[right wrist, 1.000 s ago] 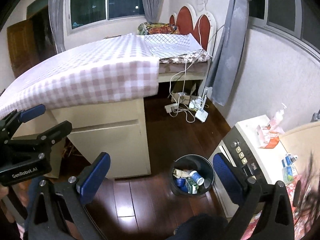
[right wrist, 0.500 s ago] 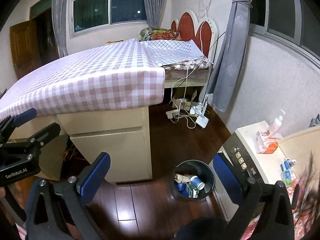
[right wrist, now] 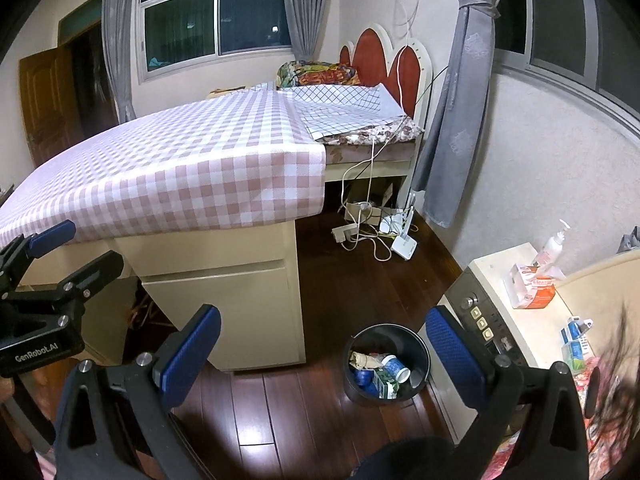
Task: Collect trash
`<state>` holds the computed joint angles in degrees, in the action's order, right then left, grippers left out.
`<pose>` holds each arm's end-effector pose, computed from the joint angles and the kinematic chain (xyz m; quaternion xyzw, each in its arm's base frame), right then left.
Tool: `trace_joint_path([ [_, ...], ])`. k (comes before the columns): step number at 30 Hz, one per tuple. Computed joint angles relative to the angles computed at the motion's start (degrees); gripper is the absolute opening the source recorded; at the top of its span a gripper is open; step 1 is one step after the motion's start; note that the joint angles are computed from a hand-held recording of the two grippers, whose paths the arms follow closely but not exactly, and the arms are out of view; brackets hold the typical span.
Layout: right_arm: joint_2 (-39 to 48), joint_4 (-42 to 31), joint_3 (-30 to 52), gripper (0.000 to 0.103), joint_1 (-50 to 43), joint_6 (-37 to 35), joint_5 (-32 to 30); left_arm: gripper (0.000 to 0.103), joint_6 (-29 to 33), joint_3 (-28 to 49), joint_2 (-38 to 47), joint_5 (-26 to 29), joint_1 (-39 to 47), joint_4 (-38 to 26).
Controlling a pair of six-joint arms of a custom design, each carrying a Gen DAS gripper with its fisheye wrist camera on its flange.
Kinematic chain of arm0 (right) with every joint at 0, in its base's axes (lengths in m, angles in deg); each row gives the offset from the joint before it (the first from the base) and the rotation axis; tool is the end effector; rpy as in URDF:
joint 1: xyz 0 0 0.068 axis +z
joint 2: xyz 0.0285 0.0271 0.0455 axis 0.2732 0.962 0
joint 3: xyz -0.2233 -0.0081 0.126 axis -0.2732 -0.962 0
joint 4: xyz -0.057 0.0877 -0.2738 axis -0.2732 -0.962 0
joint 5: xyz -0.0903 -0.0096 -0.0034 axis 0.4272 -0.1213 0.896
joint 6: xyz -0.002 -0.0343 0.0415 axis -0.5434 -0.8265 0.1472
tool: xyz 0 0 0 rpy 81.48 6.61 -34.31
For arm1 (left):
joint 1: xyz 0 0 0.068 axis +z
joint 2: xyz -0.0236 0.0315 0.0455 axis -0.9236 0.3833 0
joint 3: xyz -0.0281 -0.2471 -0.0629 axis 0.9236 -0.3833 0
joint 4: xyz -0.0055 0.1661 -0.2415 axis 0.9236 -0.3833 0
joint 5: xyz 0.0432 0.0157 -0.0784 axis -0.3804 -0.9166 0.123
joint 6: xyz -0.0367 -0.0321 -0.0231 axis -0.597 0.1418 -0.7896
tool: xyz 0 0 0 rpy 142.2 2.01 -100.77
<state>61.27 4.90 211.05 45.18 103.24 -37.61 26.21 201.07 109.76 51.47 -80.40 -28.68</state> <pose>0.2698 0.1292 0.4760 0.1114 0.9036 -0.0719 0.4073 0.3578 -0.0911 0.4551 0.2411 0.8462 -0.1156 0.4610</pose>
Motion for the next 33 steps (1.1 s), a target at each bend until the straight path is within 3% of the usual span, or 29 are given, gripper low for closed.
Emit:
trace_joint_path([
  [33,-0.1,0.07,-0.22,0.103,-0.23,0.9,-0.26,0.097,0.36,-2.03,-0.93,-0.1,-0.22,0.67],
])
